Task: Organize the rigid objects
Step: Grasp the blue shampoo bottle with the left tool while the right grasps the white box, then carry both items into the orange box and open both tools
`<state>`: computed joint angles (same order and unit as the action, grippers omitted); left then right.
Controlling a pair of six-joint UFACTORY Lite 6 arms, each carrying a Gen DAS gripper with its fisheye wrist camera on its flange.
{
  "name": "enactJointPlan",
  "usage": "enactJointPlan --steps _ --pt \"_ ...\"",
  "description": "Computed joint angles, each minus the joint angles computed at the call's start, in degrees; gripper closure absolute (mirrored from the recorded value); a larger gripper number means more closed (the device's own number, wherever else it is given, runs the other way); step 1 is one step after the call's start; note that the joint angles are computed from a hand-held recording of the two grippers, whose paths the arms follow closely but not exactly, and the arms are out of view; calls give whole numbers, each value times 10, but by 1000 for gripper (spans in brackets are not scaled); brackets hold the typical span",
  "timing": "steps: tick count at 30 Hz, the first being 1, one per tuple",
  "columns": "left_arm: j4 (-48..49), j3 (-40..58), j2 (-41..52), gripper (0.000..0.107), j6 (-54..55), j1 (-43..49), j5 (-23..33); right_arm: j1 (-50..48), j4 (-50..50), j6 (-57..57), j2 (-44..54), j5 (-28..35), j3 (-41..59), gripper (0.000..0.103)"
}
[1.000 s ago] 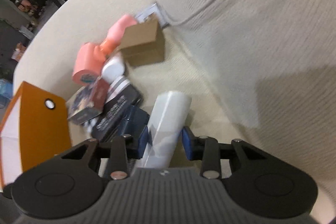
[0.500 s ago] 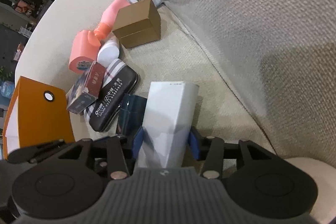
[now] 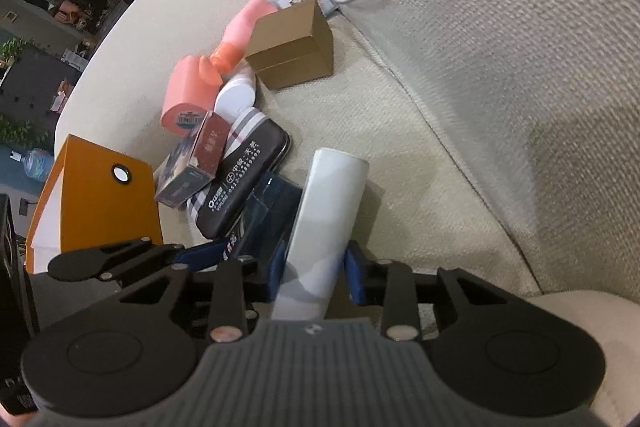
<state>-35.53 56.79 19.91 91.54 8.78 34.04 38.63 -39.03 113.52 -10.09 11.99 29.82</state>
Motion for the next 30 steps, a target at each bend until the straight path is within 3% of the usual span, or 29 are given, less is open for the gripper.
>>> enactJointPlan --steps 5,18,25,30 --pt "-22 30 -2 68 -36 58 93 18 -2 -4 -14 29 10 74" --pt "-80 98 -44 71 -30 223 295 142 -41 16 -19 204 135 76" --pt "-139 307 19 71 -42 343 446 195 -57 -68 18 313 296 76" --pt "-164 537 149 71 -83 408 470 182 -46 -170 111 282 459 75"
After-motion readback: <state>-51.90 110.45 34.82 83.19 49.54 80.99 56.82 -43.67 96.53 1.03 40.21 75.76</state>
